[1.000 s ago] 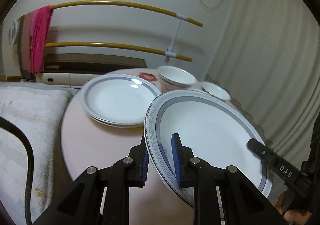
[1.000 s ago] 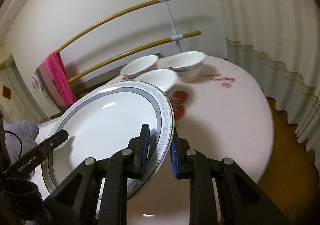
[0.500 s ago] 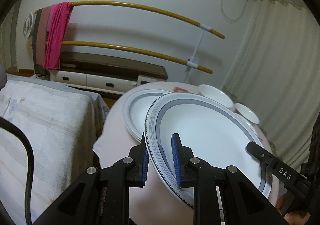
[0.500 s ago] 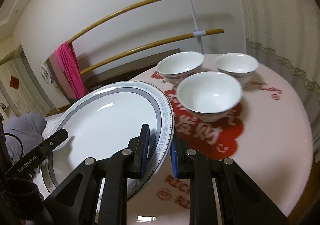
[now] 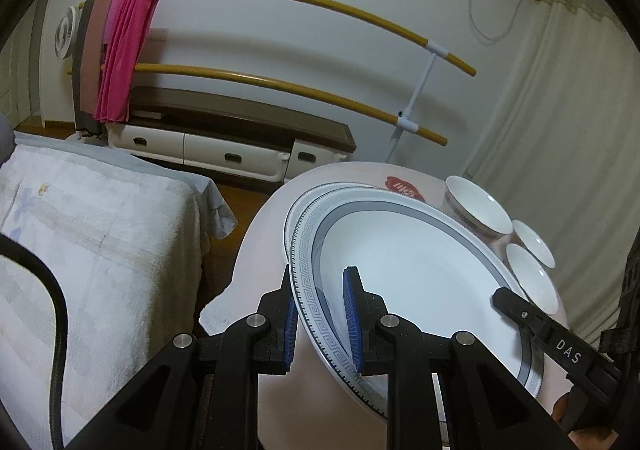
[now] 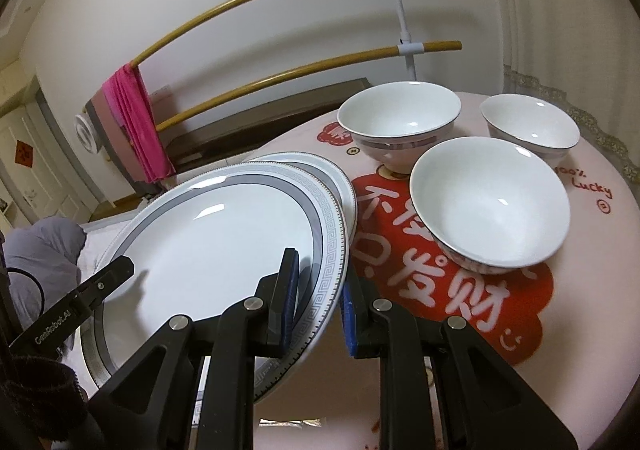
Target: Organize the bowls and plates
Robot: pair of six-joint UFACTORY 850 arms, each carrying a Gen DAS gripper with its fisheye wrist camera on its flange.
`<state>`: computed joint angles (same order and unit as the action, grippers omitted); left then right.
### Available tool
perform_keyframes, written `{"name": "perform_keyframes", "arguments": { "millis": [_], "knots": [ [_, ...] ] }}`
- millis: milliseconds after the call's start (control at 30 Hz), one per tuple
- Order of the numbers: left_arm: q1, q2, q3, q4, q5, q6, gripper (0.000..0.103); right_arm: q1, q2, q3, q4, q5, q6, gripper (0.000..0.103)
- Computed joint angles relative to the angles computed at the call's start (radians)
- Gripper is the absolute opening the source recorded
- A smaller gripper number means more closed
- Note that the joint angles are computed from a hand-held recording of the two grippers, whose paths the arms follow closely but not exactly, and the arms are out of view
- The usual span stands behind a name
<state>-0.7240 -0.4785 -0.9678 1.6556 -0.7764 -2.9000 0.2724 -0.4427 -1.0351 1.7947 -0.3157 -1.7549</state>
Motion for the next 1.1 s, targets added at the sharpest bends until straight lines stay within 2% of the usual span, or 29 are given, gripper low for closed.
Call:
{"name": "perform_keyframes", "arguments": {
  "millis": [267,633,933,1100],
  "knots": [
    [0.087,-0.053,-0.040,0.086,0.071,-0.015,0.017,0.013,-0.055,-0.052,-0.015,0.044,0.035,0.019],
    [0.134,-0.105,-0.096,0.107,0.092,0.012,0.017,0.019,-0.101,-0.093,-0.070,0.064,0.118,0.020],
    [0.153,-0.133,-0.122,0.107,0.104,0.002,0.017,0.039,-0.105,-0.096,0.021,0.111,0.036,0.022],
    [0.156,-0.135,-0.123,0.109,0.103,-0.011,0.017,0.047,-0.111,-0.095,0.154,0.122,-0.106,0.026]
  ]
}}
